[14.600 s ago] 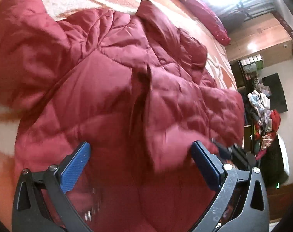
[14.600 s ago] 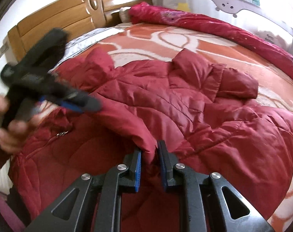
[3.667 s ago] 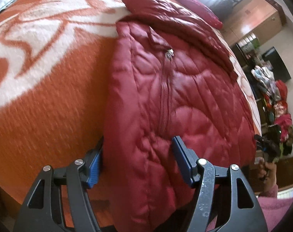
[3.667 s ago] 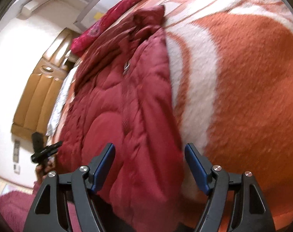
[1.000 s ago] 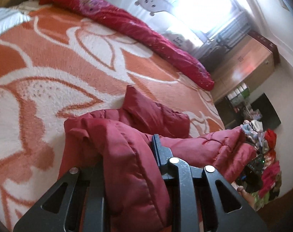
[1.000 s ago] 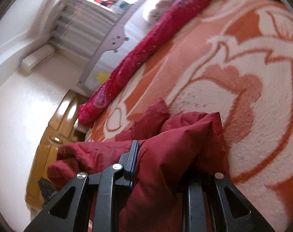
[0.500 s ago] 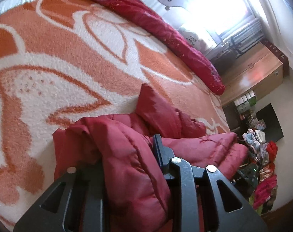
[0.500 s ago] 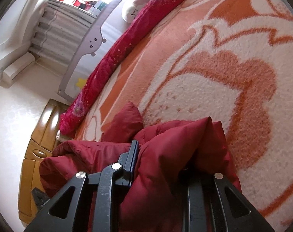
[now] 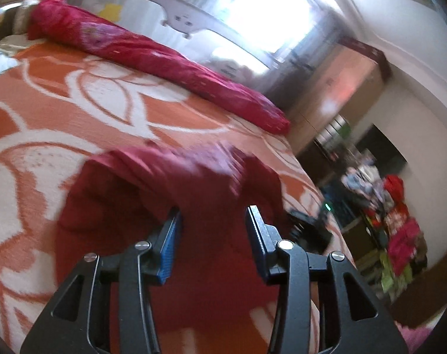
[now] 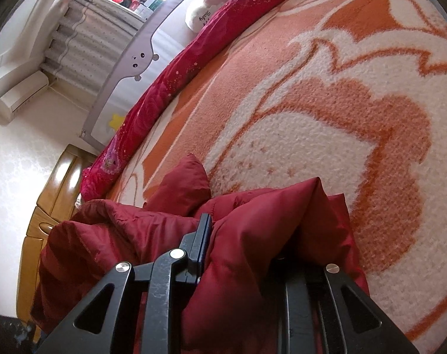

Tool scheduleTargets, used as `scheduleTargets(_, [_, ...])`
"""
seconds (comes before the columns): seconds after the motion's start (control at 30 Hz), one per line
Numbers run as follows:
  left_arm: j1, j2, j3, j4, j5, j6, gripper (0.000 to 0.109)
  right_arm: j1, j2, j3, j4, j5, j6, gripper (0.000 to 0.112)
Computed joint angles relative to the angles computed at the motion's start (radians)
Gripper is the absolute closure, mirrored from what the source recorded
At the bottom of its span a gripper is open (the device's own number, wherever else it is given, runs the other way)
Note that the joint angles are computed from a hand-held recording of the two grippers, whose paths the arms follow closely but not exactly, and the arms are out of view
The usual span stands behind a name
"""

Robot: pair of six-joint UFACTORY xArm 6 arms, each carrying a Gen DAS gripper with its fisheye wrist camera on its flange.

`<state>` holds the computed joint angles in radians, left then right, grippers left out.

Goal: Fold large clothes

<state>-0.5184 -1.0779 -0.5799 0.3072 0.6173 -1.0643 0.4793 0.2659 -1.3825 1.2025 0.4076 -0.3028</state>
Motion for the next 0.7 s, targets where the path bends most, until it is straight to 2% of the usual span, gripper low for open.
scheduleTargets(0.1, [-0.057,0.065,-0.012,-0.041,-0.062,0.059,0.068,0.001,-0.002,0.002,0.002,-0.004,-0.002,0.091])
scheduleTargets(0.2, [-0.098,0.161,-0.068,-0.025,-0.047,0.098,0.065,-0.001,0.000,-0.001,0.023,0.001,-0.017,0.090])
scheduleTargets(0.33, [-0.097,0.335,-0.170,0.031,0.079,0.130,0.065,-0.006,-0.009,0.000,0.020,0.016,-0.010,0.087])
scheduleTargets(0.43, [-0.080,0.453,-0.240,0.075,0.212,0.132,0.065,-0.020,-0.044,0.013,0.002,0.041,0.017,0.082])
scheduleTargets(0.53, [-0.041,0.489,-0.233,0.067,0.191,0.154,0.065,-0.033,-0.117,0.052,0.054,0.048,-0.005,0.072])
scheduleTargets(0.57, [-0.028,0.500,-0.234,0.060,0.182,0.159,0.065,-0.035,-0.154,0.078,0.100,0.038,-0.037,0.068])
scheduleTargets(0.6, [-0.019,0.508,-0.237,0.060,0.177,0.156,0.065,-0.029,-0.196,0.109,0.142,0.006,-0.068,0.059])
scheduleTargets(0.63, [-0.011,0.517,-0.241,0.061,0.173,0.152,0.065,-0.014,-0.249,0.152,0.174,-0.056,-0.093,0.052])
scheduleTargets(0.7, [0.001,0.533,-0.252,0.057,0.169,0.143,0.065,0.029,-0.341,0.218,0.268,-0.183,-0.203,0.049])
